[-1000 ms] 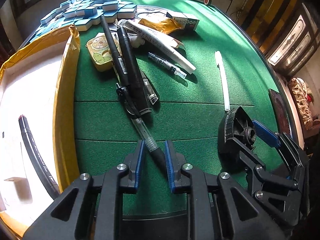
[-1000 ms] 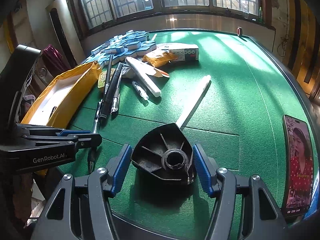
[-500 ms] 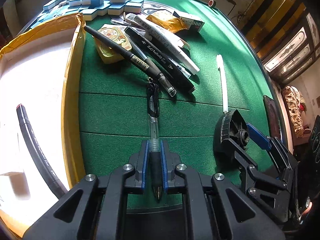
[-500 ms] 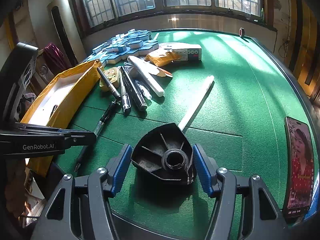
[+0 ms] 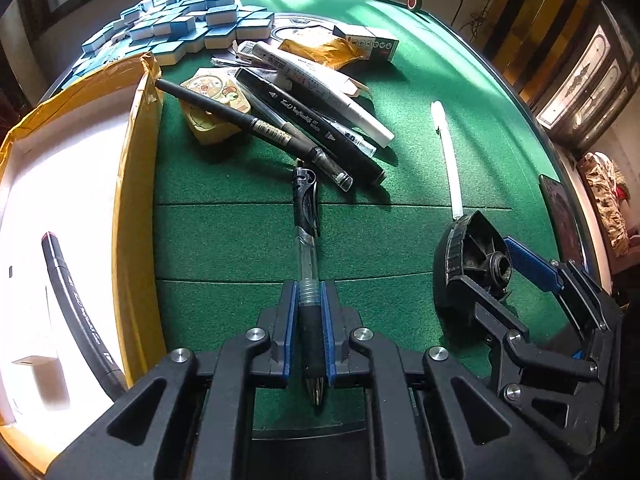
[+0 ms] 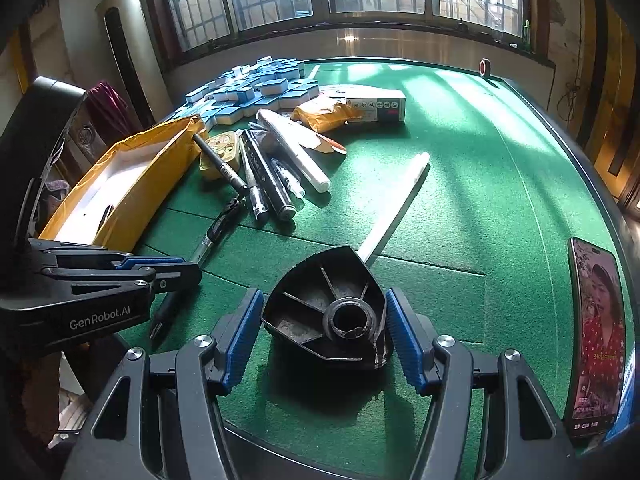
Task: Organize objects
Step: 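Lift the clear pen with the left gripper while the right gripper holds the black part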
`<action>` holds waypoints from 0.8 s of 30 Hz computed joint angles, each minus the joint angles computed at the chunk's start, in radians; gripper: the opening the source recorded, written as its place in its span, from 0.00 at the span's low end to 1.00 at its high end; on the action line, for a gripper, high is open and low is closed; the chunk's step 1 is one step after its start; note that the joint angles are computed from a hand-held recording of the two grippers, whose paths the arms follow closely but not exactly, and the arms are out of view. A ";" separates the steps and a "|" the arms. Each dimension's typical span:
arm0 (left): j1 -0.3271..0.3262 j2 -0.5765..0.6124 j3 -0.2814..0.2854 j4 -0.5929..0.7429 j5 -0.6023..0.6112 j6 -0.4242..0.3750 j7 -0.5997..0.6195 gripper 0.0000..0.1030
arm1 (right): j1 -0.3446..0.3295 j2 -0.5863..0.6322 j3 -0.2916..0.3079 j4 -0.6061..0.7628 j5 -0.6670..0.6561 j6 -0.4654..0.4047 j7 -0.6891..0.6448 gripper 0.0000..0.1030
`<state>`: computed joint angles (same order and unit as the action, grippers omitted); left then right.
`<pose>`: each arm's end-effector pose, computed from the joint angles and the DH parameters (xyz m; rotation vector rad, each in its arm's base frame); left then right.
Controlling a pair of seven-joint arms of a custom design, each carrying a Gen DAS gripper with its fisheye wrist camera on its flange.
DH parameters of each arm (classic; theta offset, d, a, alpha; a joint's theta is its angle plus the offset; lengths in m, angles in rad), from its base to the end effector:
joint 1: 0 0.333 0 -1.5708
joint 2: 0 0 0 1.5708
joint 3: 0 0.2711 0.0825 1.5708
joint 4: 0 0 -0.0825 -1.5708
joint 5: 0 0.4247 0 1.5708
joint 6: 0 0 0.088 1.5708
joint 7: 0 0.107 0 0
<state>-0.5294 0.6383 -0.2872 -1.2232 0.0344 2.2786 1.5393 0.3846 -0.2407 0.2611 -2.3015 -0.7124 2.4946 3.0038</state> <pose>0.5744 -0.5289 0.4110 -1.2614 2.7463 -0.7015 0.4393 0.3376 0.4228 -1.5178 2.0385 -0.6398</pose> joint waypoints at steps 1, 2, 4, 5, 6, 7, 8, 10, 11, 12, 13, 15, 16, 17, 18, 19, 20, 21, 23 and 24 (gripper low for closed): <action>0.013 0.004 -0.011 0.008 -0.024 -0.007 0.009 0.09 | 0.001 -0.004 -0.004 -0.007 0.004 0.018 0.000 0.55; 0.027 0.008 -0.025 0.015 -0.055 -0.016 0.019 0.09 | -0.001 -0.007 -0.004 -0.011 0.002 0.033 0.005 0.55; 0.047 0.017 -0.042 0.033 -0.105 -0.032 0.035 0.09 | -0.006 -0.008 0.003 -0.010 -0.014 0.042 0.017 0.55; 0.052 0.020 -0.044 0.040 -0.121 -0.038 0.039 0.09 | -0.007 -0.004 0.003 -0.007 -0.016 0.046 0.015 0.55; 0.055 0.021 -0.046 0.043 -0.134 -0.043 0.042 0.09 | -0.006 0.000 0.002 -0.004 -0.013 0.052 0.012 0.55; 0.059 0.024 -0.048 0.049 -0.148 -0.050 0.045 0.09 | -0.004 0.005 0.000 -0.002 -0.006 0.058 0.005 0.55; 0.062 0.028 -0.050 0.056 -0.160 -0.060 0.048 0.09 | -0.003 0.009 -0.002 0.001 0.000 0.064 -0.002 0.55; 0.070 0.033 -0.057 0.064 -0.188 -0.073 0.059 0.09 | -0.002 0.013 -0.001 0.005 0.000 0.073 -0.002 0.55; 0.077 0.030 -0.062 0.060 -0.205 -0.076 0.067 0.09 | -0.001 0.015 -0.002 0.006 0.001 0.078 -0.003 0.55; 0.082 0.028 -0.066 0.058 -0.220 -0.081 0.074 0.09 | 0.000 0.017 -0.003 0.008 0.004 0.080 -0.005 0.55; 0.089 0.025 -0.071 0.053 -0.237 -0.082 0.081 0.09 | 0.000 0.020 -0.003 0.011 0.007 0.079 -0.006 0.55; 0.101 0.011 -0.077 0.035 -0.268 -0.076 0.089 0.09 | 0.001 0.024 -0.003 0.016 0.008 0.080 -0.005 0.55; 0.106 0.004 -0.079 0.029 -0.282 -0.073 0.094 0.09 | 0.001 0.025 -0.003 0.017 0.008 0.080 -0.003 0.55; 0.112 0.000 -0.083 0.024 -0.296 -0.071 0.100 0.09 | 0.001 0.026 -0.003 0.019 0.007 0.081 0.001 0.55; 0.117 -0.005 -0.086 0.018 -0.310 -0.067 0.105 0.09 | 0.001 0.027 -0.003 0.020 0.007 0.084 0.004 0.55; 0.123 -0.010 -0.088 0.012 -0.324 -0.061 0.112 0.09 | 0.001 0.028 -0.004 0.022 0.007 0.089 0.006 0.55; 0.128 -0.016 -0.091 0.005 -0.337 -0.056 0.119 0.09 | 0.001 0.029 -0.005 0.023 0.006 0.093 0.009 0.55; 0.134 -0.020 -0.094 0.003 -0.350 -0.054 0.126 0.09 | 0.001 0.029 -0.004 0.024 0.003 0.096 0.013 0.55; 0.143 -0.026 -0.098 -0.003 -0.374 -0.053 0.138 0.09 | 0.000 0.032 -0.001 0.030 -0.007 0.093 0.024 0.55; 0.148 -0.030 -0.101 -0.009 -0.387 -0.050 0.146 0.09 | 0.000 0.034 -0.001 0.033 -0.010 0.092 0.028 0.55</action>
